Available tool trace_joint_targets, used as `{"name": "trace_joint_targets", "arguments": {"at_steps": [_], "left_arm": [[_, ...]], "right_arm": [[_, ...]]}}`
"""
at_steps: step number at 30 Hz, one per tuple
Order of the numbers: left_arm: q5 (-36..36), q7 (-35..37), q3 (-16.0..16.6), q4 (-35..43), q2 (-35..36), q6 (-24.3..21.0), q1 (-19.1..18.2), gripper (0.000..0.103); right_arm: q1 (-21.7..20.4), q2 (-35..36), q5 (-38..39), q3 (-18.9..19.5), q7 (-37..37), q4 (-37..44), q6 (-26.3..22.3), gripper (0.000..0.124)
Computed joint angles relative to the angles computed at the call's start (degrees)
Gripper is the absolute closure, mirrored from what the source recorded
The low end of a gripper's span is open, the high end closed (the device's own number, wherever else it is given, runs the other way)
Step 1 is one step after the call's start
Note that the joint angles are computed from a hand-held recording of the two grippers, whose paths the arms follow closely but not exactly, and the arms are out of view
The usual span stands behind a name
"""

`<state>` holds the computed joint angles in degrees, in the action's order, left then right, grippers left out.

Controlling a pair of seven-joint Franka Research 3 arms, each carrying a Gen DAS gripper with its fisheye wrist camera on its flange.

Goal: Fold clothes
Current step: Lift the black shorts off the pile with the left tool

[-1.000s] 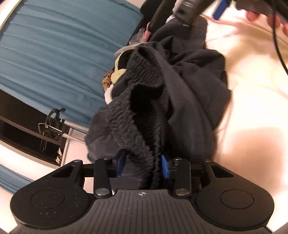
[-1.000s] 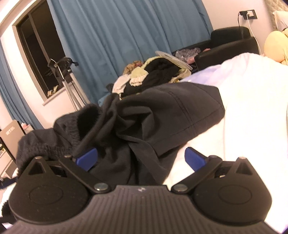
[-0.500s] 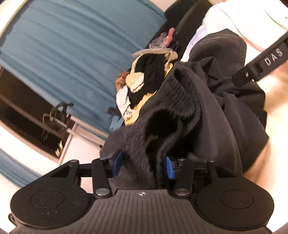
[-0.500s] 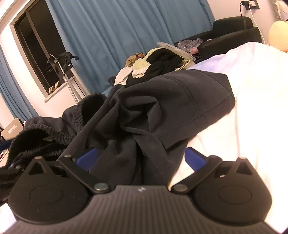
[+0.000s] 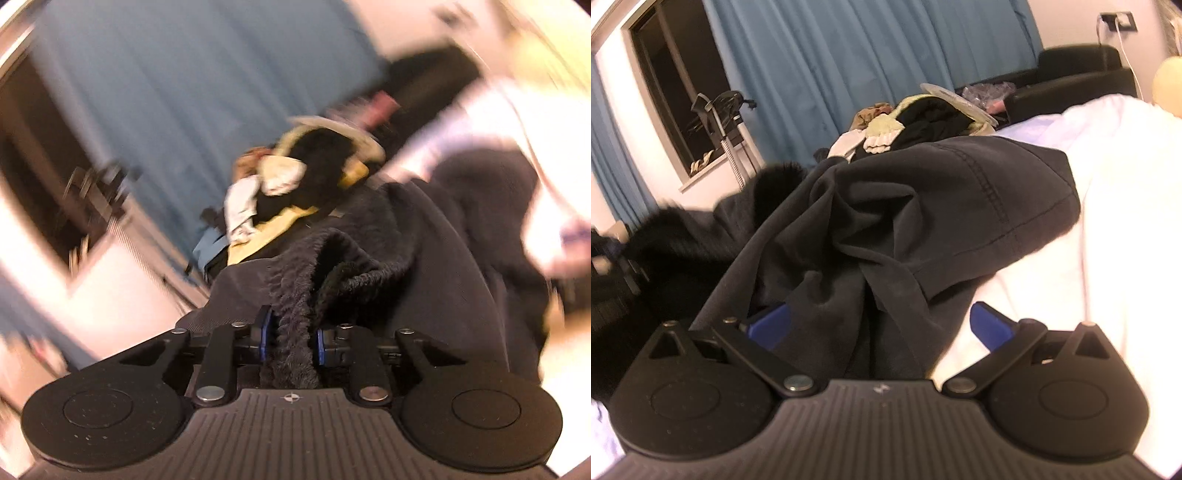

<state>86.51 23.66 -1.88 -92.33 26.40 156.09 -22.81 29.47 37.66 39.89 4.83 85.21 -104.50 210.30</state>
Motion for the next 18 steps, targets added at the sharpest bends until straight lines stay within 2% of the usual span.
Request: {"name": "trace_joint_targets", "arguments": {"at_steps": [2,5,8,13,16,18], "left_arm": [[-0.80,-7.49,0.68,-1.26,-2.31,2.86,2.24,0.079],[-2.75,-18.68,1.70,-3.02,-5.57,5.64,6.17,0.080],[-9.05,-25.60,2.68,-4.09,-7.20,7.23,11.42,0.080],[-24.60,-23.56,3.95,-5.76,-4.75,8.86,19.64,0.081],[-36.99,-14.09,2.19,-7.19,-1.61,12.04,25.76,0.078],[-36.12,-17.78,6.32,-9.11,-1.22,14.49,24.25,0.076]], "right_arm": [[2.15,0.55,1.60,-1.71,-2.65,0.52,1.34,0.021],[2.46,1.22,2.10,-1.47,-4.46,1.24,2.79,0.021],[3.31,2.20,3.76,-1.75,-7.25,2.83,3.37,0.021],[3.86,4.47,4.75,-1.55,-11.85,6.32,3.47,0.021],[2.98,6.14,4.29,-0.62,-12.07,8.90,2.64,0.021],[3.22,7.17,5.34,-0.93,-12.59,10.63,1.73,0.021]]}}
